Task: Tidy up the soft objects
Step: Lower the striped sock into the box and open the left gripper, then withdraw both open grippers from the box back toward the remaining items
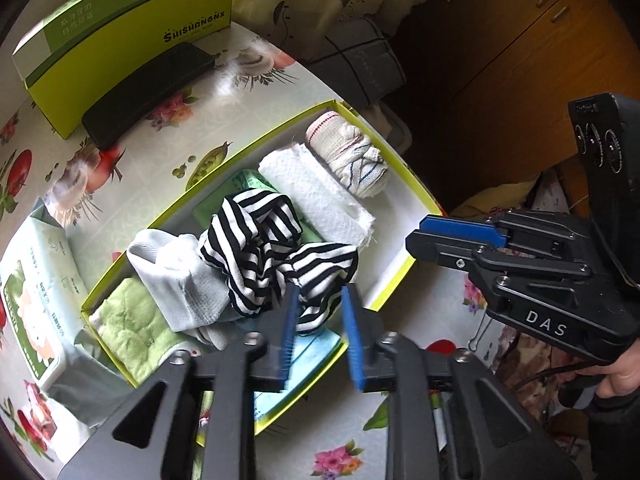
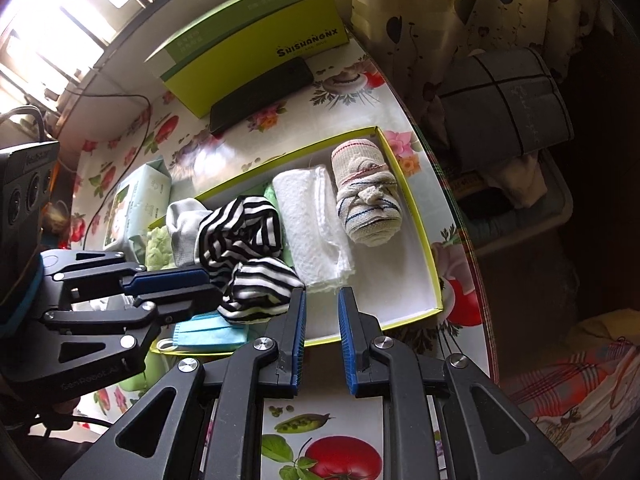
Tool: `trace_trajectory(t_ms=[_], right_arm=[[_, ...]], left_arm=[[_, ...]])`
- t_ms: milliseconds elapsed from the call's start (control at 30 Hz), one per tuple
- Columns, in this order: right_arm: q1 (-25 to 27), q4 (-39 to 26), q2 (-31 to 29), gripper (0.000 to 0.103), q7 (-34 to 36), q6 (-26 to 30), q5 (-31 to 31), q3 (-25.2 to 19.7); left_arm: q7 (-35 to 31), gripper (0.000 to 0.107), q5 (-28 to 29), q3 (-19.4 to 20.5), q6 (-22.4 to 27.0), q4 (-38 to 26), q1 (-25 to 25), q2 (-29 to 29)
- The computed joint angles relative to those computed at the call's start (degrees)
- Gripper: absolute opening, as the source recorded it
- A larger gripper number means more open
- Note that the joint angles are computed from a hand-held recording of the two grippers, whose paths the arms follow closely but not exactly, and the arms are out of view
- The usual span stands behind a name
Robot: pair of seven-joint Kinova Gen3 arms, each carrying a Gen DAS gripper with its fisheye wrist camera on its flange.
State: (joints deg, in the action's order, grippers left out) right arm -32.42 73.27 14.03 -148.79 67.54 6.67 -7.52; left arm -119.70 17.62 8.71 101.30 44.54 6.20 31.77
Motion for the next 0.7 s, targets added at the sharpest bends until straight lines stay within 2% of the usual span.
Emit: trace_trajectory(t_ms=[367,433,500,700], right_arm=[[-1.13,-3.94,1.69,0.017,1.53,1.07,0.59,-0.02],[-1.63,-5.37,2.31,0.021,1.91,1.96,0.86,0.04],[-2.20,-6.68,2.81,0.032,2.22,2.69,1.17,0.14],[-4.33,-11.84,4.90,0.040,3.37,5.56,2.40,0.55]], left_arm=[[2.45,0.035,1.51,-0.52,1.02,-1.64,-2.91,-0.96],[2.97,0.035,1.70,-0.58,1.09,-1.99,-3.39,-1.14],[3.19,0.035,1.80,-0.66,0.90,-2.11,-3.90,-1.55],[2.43,0.035,1.85,-0.96,-0.47,-1.68,-5.46,-3.17]])
